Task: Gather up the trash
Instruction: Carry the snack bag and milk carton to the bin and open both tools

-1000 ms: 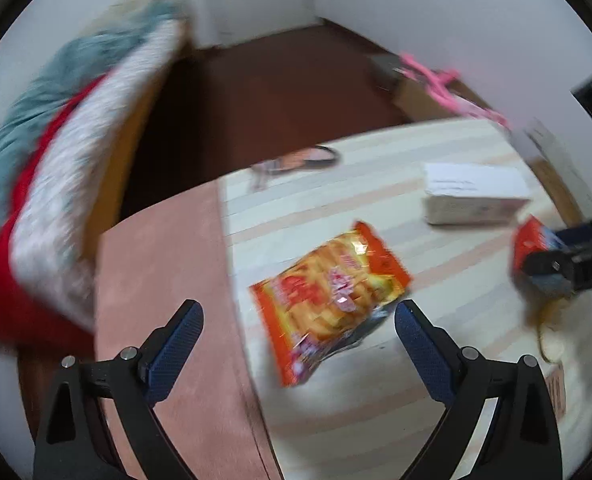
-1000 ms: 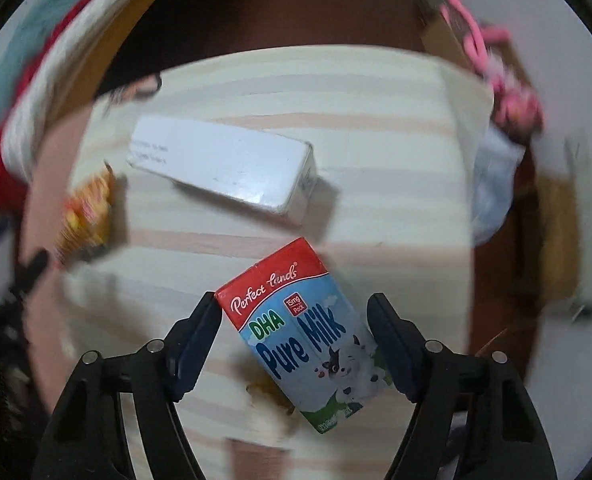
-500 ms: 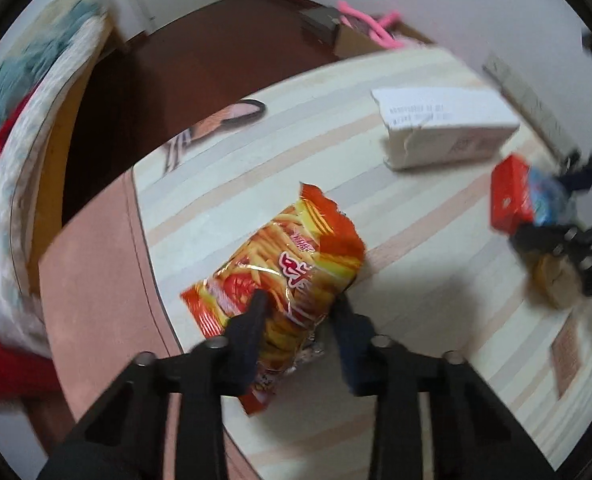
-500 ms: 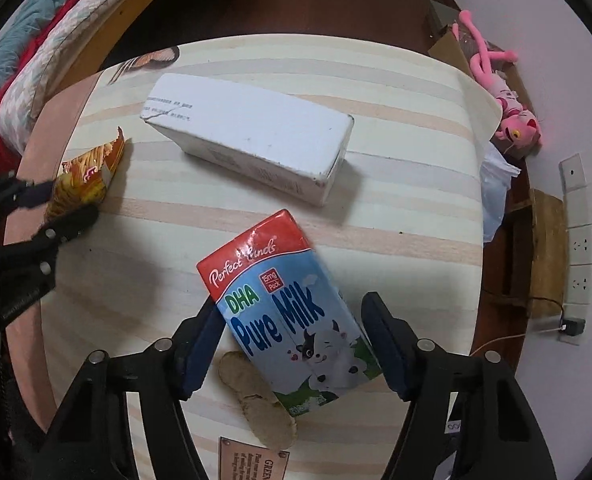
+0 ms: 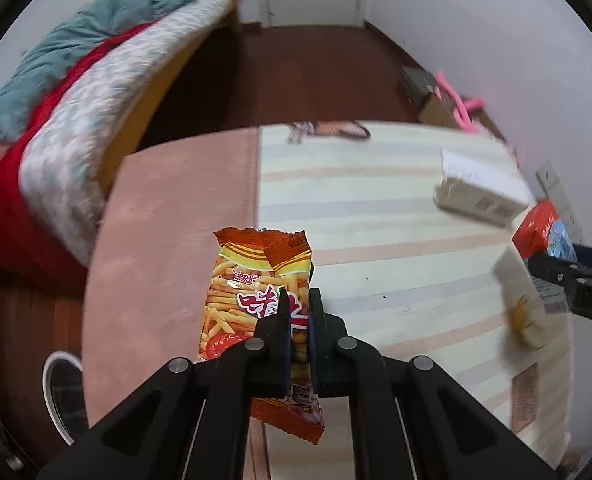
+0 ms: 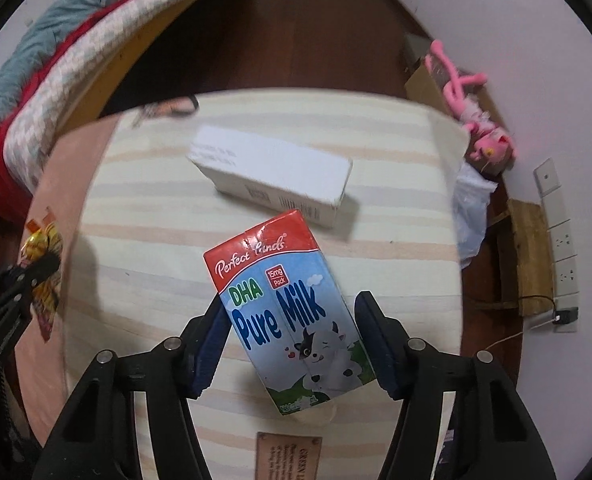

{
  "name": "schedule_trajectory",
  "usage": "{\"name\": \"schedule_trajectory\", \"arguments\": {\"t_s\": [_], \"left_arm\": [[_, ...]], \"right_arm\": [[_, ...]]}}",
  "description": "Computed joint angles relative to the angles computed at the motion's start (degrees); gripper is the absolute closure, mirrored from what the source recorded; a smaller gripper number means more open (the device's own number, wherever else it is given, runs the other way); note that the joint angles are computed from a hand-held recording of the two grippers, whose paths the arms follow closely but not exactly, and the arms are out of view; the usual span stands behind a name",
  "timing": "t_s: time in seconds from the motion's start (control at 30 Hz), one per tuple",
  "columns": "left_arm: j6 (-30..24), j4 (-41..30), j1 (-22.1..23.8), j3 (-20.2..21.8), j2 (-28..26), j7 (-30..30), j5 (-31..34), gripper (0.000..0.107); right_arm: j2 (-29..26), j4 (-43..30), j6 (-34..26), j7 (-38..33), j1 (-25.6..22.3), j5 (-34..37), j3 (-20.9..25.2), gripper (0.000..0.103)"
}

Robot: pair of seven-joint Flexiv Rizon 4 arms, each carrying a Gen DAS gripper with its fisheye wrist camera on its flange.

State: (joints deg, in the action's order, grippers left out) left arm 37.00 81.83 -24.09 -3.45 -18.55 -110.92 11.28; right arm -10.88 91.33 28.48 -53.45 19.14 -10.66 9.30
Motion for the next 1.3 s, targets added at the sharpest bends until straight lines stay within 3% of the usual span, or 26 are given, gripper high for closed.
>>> {"name": "schedule_trajectory", "arguments": {"t_s": [0.43,0.7,0.87,1.07,1.3], "left_arm": [[4.5,14.1,5.5,0.3,18.7,-2.4,1.5,0.103],[4.7,24.4,11.9,1.2,32.5,-0.5,0.1,0.103],[4.0,30.8,16.4,4.1,40.0,1.9,-2.1,0.103],[3.7,36.3,22.0,8.5,44.7,6.9,-5.9,0.103],[3.3,42.6,24.9,19.0,41.3,18.9,-23.2,0.103]], "right_arm": [[6.3,2.1,6.0,12.2,5.8,-2.0,4.2,0.041],[3.8,-2.4,7.6,16.9,13.4,-3.7,7.3,0.042],[-1.6,-8.4,7.9,17.9,19.2,-4.5,8.1,0.042],[-11.4,-19.7,6.8,17.1,26.7,-3.4,7.9,0.042],[-26.4,-38.2,0.8,13.5,33.7,2.0,7.1,0.042]]}}
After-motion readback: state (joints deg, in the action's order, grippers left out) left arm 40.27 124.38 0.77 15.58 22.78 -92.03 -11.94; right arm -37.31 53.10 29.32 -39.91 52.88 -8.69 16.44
